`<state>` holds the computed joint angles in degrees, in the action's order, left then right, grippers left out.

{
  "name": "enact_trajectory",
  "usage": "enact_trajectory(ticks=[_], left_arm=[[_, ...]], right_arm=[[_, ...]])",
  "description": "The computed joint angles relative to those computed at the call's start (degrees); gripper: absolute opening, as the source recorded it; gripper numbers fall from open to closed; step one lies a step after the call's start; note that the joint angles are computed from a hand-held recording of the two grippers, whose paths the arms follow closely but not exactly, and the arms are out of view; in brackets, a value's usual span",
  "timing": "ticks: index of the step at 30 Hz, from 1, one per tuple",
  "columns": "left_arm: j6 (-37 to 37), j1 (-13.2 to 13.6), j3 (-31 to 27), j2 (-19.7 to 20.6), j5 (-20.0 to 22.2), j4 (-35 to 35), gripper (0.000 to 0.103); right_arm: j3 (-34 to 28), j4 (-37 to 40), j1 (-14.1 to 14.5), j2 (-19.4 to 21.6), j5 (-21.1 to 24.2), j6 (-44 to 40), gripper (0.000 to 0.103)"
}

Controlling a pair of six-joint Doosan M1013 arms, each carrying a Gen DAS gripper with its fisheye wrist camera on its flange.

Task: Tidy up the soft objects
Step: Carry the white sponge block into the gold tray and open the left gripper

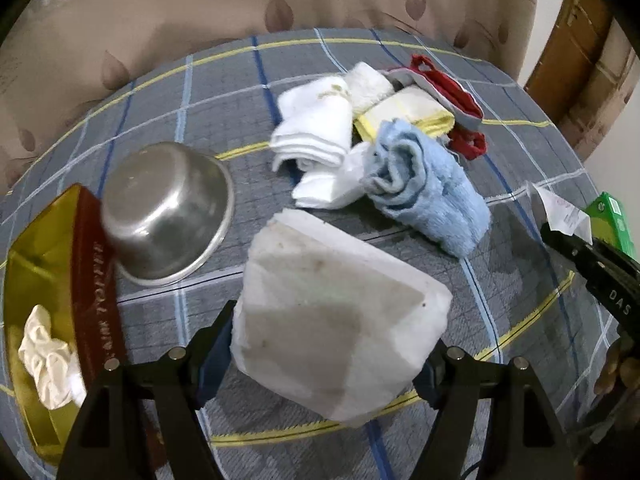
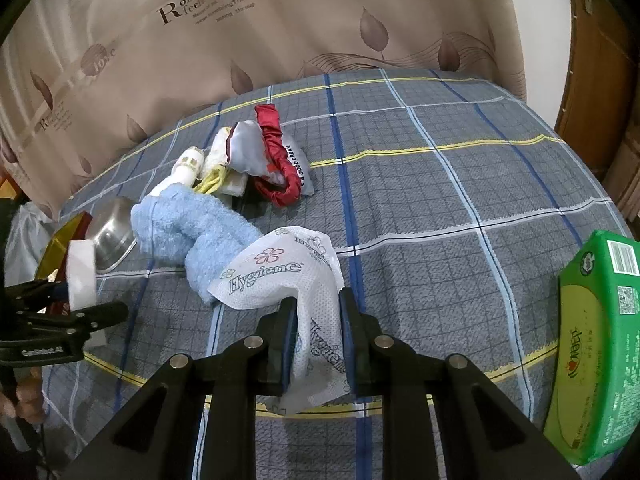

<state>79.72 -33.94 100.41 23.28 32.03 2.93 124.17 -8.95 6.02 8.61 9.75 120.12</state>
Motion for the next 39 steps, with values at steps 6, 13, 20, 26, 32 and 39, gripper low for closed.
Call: enact_trajectory(ticks=[6,13,20,26,32,39], left_arm=[[-4.2,0.3,-0.2,-0.6,-0.3,3.8,0.076],[-8.6,1.3,0.5,-2.3,-0.4,6.6,0.076],[-13.5,3.5,0.9,-3.4,0.2,9.9,0.076],[-18.0,5.8,0.5,-3.6,1.5,13.7,0.076],[-22.1,8.8,-0.2,-2.7,2.8,16.3,0.076],[-23.3,12.6,-1.4,-1.4,4.3,15.4,0.077]], right_arm=[[0.0,0.0,0.0,0.0,0.0,0.0,0.018],[-0.1,-0.1,0.1,0.1,0.1,-0.2,0.018],[-0.2,-0.4,0.1,0.2,0.2,-0.2,0.018],[-0.1,-0.1,0.2,0.2,0.1,-0.3,0.018],[-0.1,-0.1,0.1,0.3,0.2,-0.5,0.018],[0.0,-0.1,0.0,0.4,0.2,-0.5,0.019]])
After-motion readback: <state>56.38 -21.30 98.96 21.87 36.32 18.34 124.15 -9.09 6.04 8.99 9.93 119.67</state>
